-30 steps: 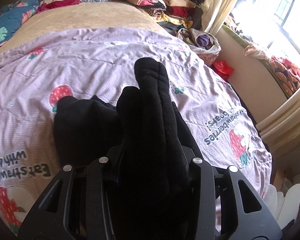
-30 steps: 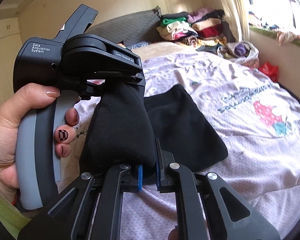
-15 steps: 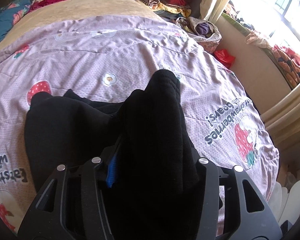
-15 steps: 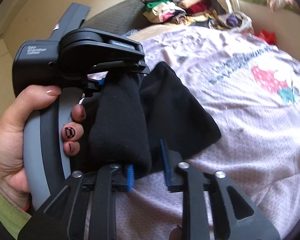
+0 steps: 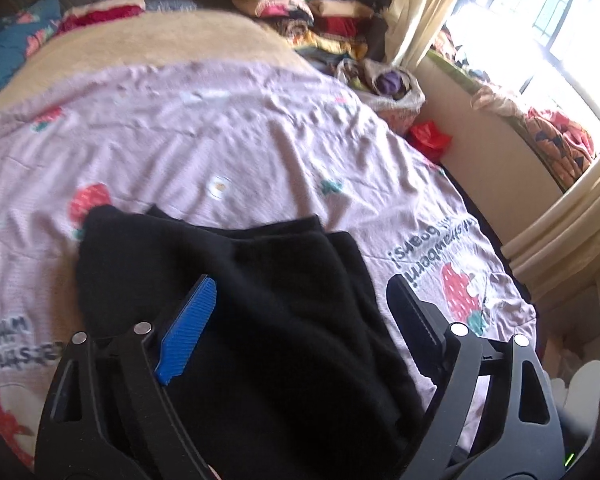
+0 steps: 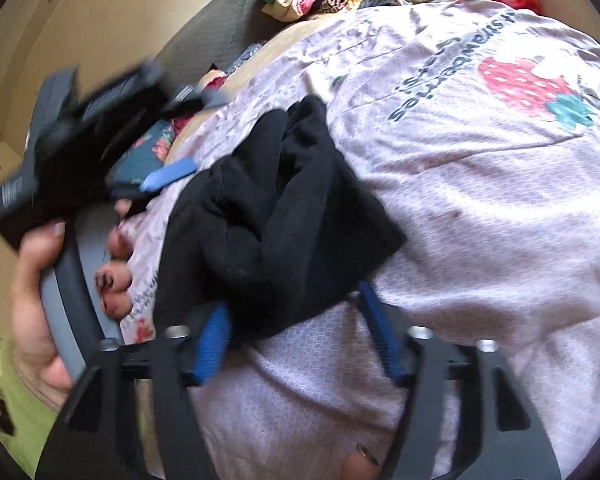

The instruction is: Fold small clothes

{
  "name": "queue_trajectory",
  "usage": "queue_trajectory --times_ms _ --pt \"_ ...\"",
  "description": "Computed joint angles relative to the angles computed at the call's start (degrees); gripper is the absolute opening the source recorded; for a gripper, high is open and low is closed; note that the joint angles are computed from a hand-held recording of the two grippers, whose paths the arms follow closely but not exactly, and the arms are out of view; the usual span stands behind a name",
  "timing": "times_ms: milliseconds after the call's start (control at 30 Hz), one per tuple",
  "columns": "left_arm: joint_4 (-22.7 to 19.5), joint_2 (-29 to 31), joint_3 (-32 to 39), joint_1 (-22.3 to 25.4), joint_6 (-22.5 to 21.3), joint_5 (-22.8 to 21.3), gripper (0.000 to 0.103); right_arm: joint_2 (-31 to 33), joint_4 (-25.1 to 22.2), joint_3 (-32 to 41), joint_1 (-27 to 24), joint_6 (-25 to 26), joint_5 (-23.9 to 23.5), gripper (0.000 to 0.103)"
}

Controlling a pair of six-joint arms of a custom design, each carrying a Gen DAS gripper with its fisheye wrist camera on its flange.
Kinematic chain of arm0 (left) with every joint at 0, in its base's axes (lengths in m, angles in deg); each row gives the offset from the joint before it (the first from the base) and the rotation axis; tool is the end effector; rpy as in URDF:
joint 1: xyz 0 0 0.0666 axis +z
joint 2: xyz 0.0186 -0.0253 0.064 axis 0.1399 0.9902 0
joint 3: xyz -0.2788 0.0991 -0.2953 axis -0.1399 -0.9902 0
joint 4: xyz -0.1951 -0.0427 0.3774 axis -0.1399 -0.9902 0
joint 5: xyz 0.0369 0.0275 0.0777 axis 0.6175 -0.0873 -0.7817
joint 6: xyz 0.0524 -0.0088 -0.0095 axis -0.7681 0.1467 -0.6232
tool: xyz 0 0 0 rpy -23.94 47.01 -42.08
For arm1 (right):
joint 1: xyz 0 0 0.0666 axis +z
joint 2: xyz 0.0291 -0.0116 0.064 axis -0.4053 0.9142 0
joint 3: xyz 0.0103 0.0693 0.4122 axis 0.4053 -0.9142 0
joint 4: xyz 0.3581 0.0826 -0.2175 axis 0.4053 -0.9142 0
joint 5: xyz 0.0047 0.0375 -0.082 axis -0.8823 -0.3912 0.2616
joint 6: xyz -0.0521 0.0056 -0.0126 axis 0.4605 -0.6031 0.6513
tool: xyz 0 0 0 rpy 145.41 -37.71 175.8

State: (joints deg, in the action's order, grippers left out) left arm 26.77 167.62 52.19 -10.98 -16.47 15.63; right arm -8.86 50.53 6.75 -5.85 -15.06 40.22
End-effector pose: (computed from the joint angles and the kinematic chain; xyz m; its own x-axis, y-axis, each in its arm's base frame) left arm 0.6884 -0.2494 0.4053 -0.7728 0.1614 -0.6138 0.4175 0.8577 -0.3001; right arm 0.4611 0.1546 0.3623 -0.6974 0.5551 -0.4534 0.1833 0.7497 0.6359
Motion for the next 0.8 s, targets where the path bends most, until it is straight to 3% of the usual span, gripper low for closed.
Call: queue_trajectory --times_ms 133,233,367,567,667,700,733,800 --pt "3.2 -3.4 -6.0 2.1 0.1 -1.6 0.081 -1.5 1.6 0.4 -2.4 -0.5 -1.5 0.075" --pt "4.3 -5.2 -10.1 3.2 -0.5 -2.3 0.081 0.7 -2.1 5.0 -4.1 1.8 -1.9 0.076" --pt "6.2 -7.5 -15.0 3.8 -2.2 -4.0 0.081 8.8 -11.2 15.5 -6.0 5.0 -5.1 0.076" --pt "6.8 -8.6 -18.0 3.8 -3.9 -3.3 0.081 20.0 -25.1 28.8 -5.1 11.2 -0.3 0.076" --pt "7.2 -8.9 -18.7 3.9 -3.8 -2.8 0.081 21.0 -26.0 30.1 -4.4 12.2 1.9 0.074" --pt "7.2 -8.9 -18.7 4.0 -3.7 -2.6 0.081 21.5 -26.7 30.9 -4.0 13.0 3.5 0.066" --pt "7.3 -8.9 -18.7 3.9 -3.8 -2.5 0.081 21.7 -27.3 31.5 -3.6 14.3 4.8 0.039" --pt "7.4 -9.0 -18.9 3.9 -3.9 -2.3 0.083 22.4 -28.9 33.0 -2.5 18.3 7.5 0.014"
